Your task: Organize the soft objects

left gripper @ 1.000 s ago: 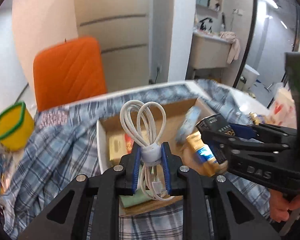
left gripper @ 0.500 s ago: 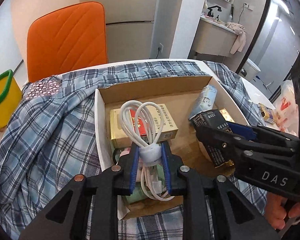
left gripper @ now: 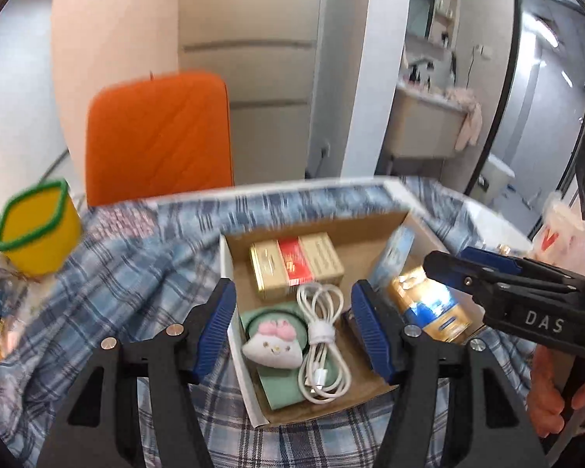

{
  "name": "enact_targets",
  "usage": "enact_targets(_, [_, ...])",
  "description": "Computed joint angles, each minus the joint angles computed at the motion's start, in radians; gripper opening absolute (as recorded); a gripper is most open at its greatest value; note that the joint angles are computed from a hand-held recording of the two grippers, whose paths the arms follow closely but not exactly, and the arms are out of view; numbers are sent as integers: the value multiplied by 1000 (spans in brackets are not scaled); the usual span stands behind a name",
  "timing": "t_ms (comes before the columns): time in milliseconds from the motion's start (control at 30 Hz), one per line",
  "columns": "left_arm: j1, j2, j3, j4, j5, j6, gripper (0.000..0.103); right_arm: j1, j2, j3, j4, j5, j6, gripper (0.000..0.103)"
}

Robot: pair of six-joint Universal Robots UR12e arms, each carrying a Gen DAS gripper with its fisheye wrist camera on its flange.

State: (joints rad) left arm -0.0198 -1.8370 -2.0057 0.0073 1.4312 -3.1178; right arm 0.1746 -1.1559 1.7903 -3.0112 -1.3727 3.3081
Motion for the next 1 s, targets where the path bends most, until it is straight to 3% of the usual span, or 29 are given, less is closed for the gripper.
enact_targets(333, [-7,78,-112,368,70,-53,67,12,-102,116,-294,-139,-51,64])
enact_targets(467, [-7,93,-145,489,86,-54,90,27,-132,159,-401,-200,-84,65])
enact_targets(500, [-8,93,-153,523,89,-52,101,32,-136,167,-424,-215,-92,66])
enact_targets(533, [-11,91,-161,566,98,-50,103,36,-140,174,-443,-224,-98,71])
enact_targets(700, [-29,85,-196,716,143,-16,103,60,-152,220,-614,-283,-141,102])
enact_targets(833, [-25,88,-222,793,130,-26,103,82,-144,244,-743,-361,-179,103])
enact_targets(1000, [-20,66,-251,887,128,-37,103,84,-134,275,-819,-358,-174,103])
